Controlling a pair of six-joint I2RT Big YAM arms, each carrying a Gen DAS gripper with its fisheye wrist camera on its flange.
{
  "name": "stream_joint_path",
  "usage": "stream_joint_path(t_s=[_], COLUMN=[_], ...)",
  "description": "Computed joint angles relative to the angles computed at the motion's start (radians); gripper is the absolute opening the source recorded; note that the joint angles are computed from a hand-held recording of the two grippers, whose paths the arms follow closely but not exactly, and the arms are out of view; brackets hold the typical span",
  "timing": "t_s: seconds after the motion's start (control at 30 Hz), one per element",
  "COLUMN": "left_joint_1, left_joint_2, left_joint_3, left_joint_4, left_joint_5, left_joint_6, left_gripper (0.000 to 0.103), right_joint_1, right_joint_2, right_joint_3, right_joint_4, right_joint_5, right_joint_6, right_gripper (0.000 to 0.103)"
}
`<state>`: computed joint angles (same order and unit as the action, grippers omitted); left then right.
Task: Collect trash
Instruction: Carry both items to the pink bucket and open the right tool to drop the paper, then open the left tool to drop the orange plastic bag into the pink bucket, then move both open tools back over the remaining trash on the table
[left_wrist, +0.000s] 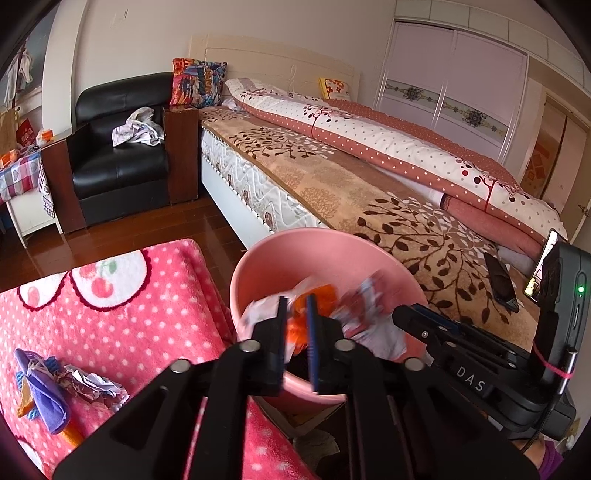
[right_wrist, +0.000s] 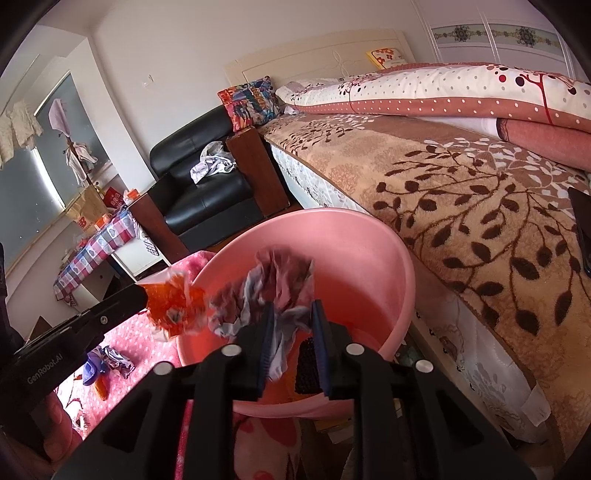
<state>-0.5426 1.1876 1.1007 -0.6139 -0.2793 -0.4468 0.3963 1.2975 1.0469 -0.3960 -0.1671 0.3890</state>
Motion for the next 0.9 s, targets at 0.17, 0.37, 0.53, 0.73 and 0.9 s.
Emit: stream_joint_path(t_s=[0.17,0.37,0.53,0.73,0.9], left_joint_1=[0.001,-0.011,-0.030,-0.040,-0.046], left_joint_2=[-0.013,-0.041,-0.091,-0.171,-0.256], left_joint_3=[-0.004,-0.008,-0.027,-0.060,-0.096], left_joint_4=[0.010,-0.008,-0.027,-0.076,-0.141], left_joint_5=[0.012,-0.008,-0.061,-0.111,-0.166], left_joint_6=[-0.012,-0.028,-0.056,-0.112,-0.139], left_gripper=[0.031,0.031,0.031,0.031,0.031], right_joint_1=[0.000,0.022,0.059,0.132,0.215], right_joint_2=[-0.011,-0.054,-0.099,-0.150,-0.179], right_joint_3=[-0.006,-0.023,-0.038,-0.053,-0.063], right_joint_4=[0.003,0.009,0.004,0.005,0.004], right_joint_5=[-0.010,-0.001,0.002,0.025,0.054], right_joint_6=[0.008,0.007,0.002,-0.004,0.006], right_gripper=[0.031,0.032,0.032,0.033,0.040])
